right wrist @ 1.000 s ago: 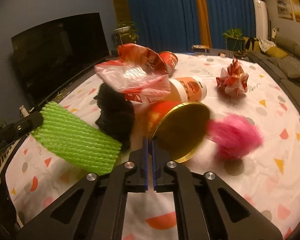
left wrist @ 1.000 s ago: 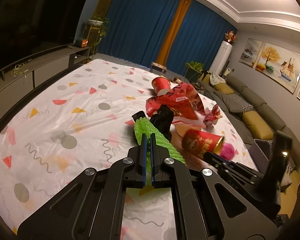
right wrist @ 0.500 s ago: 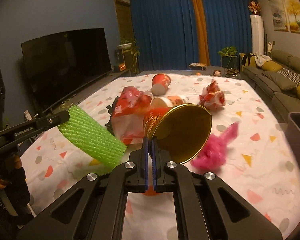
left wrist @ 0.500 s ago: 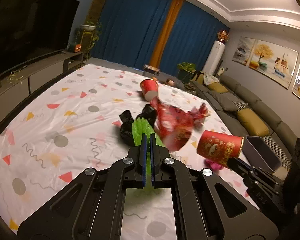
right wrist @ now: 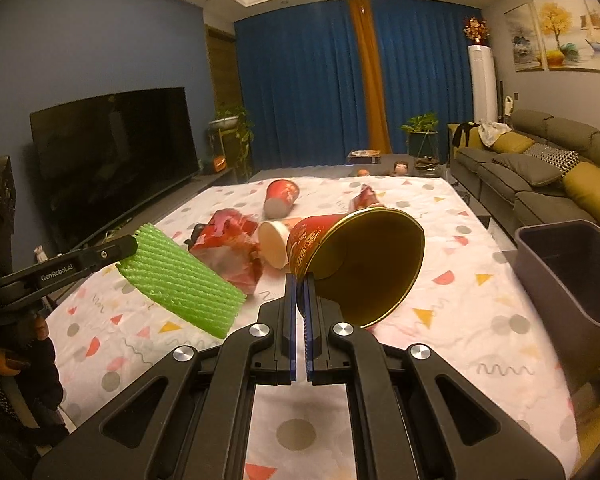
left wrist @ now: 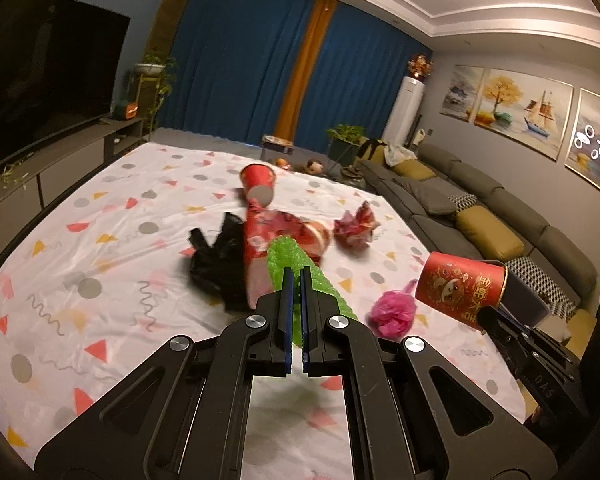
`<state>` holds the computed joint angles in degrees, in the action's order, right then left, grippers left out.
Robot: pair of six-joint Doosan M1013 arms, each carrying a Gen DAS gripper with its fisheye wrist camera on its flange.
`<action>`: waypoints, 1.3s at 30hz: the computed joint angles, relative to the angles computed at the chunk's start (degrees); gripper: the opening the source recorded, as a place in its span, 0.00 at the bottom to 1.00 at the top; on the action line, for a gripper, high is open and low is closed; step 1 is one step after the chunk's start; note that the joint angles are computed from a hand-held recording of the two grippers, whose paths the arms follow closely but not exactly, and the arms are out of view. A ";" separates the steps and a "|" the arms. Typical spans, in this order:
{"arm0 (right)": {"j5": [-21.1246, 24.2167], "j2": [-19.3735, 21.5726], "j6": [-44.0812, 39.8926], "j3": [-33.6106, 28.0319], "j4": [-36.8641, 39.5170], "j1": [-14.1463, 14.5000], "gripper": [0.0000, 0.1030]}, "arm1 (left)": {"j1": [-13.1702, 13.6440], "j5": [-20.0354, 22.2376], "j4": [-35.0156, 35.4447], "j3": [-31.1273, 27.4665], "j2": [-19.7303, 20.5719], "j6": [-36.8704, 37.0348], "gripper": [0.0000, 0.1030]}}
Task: Collect trash
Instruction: 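Carry the green net and red can over the grey bin with both tools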
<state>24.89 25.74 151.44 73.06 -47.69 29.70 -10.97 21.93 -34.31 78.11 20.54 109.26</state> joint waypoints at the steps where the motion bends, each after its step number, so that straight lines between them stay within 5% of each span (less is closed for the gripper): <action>1: -0.07 -0.42 1.38 0.60 -1.36 -0.05 0.04 | -0.28 0.12 -0.24 -0.15 0.05 0.43 0.02; 18: 3.43 -4.73 18.53 6.59 -16.77 -2.07 0.04 | -4.69 4.21 -8.08 -5.66 2.72 9.90 0.02; 28: 11.77 -7.21 29.02 10.31 -25.06 -4.32 0.04 | -9.88 7.98 -15.63 -14.74 7.96 17.40 0.02; 39: 18.40 -7.41 31.17 11.55 -25.57 -7.17 0.04 | -15.27 8.92 -13.24 -23.36 14.41 15.69 0.02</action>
